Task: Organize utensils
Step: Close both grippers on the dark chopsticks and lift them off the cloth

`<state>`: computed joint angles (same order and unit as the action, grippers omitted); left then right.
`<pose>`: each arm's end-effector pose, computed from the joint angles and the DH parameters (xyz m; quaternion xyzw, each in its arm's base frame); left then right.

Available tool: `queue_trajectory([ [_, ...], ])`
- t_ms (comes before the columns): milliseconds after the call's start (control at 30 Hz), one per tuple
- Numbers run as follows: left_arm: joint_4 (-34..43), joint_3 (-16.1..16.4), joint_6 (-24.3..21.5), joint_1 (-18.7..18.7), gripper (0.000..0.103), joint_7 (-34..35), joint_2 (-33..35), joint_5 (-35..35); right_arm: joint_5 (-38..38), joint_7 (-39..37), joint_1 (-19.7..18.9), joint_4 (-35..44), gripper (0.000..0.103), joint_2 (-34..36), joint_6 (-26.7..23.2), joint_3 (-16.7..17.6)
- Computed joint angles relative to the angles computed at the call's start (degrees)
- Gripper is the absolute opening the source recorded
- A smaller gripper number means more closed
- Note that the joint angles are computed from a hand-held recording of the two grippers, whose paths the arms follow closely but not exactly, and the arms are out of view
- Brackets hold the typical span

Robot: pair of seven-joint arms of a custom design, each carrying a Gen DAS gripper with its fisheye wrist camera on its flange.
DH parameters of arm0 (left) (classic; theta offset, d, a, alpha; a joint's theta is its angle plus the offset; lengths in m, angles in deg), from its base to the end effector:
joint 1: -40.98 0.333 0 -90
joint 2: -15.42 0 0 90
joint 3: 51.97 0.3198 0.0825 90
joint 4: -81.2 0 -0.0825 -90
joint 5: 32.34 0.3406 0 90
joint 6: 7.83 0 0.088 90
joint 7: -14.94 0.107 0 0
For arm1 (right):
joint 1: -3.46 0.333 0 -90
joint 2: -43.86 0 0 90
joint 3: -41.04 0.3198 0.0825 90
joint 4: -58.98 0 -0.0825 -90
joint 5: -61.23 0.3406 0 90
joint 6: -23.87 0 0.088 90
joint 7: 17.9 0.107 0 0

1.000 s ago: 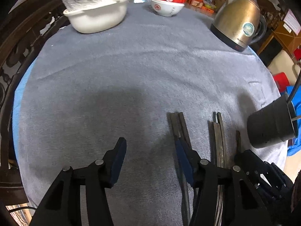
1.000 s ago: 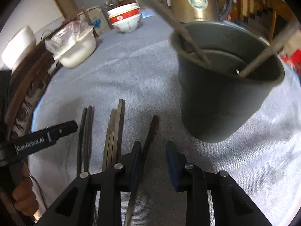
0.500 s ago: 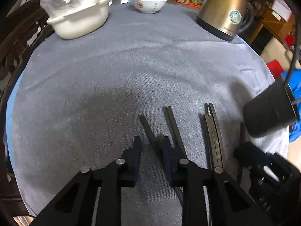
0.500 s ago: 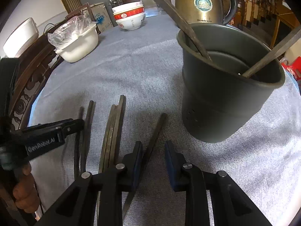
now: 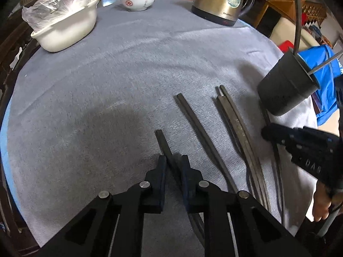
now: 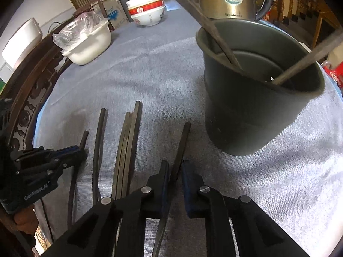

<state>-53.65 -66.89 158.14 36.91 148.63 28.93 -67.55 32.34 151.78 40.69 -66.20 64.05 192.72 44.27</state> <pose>0.4947 -0.1324 0.2988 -0.4990 0.8424 -0.1995 0.0403 0.4110 0.3903 0.3045 -0.6114 0.7607 -0.0333 0.2154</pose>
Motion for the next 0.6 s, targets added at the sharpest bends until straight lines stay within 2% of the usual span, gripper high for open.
queue_trajectory([
  [67,0.3,1.7,-1.0,-0.8,0.021,-2.8,-0.4,2.7,3.7,-3.3,-2.6,1.3,0.016,0.5,-2.1,2.9],
  [167,1.8,2.8,-2.7,-0.7,0.038,-5.8,0.1,4.5,7.9,-7.5,-4.3,4.1,0.016,1.7,-6.2,4.9],
  [400,6.7,5.3,-6.8,-2.1,0.038,-16.8,2.7,11.3,6.8,-8.9,-1.6,10.2,0.016,4.3,-13.7,2.9],
  [433,7.3,5.3,-7.0,-2.3,0.038,-17.9,3.0,12.1,6.2,-9.0,-1.3,10.8,0.016,4.6,-14.1,2.6],
  [467,7.4,5.2,-7.0,-2.3,0.032,-18.8,3.0,12.7,5.7,-9.1,-1.2,11.1,0.016,4.8,-14.3,2.5],
  [500,7.2,5.2,-6.8,-2.4,0.018,-19.5,2.9,13.2,4.9,-9.5,-0.9,11.6,0.015,5.1,-14.9,2.2],
  [600,7.4,4.7,-6.5,-2.0,0.011,-20.8,3.0,13.8,3.0,-9.4,-0.4,11.7,0.010,5.2,-14.9,1.7],
])
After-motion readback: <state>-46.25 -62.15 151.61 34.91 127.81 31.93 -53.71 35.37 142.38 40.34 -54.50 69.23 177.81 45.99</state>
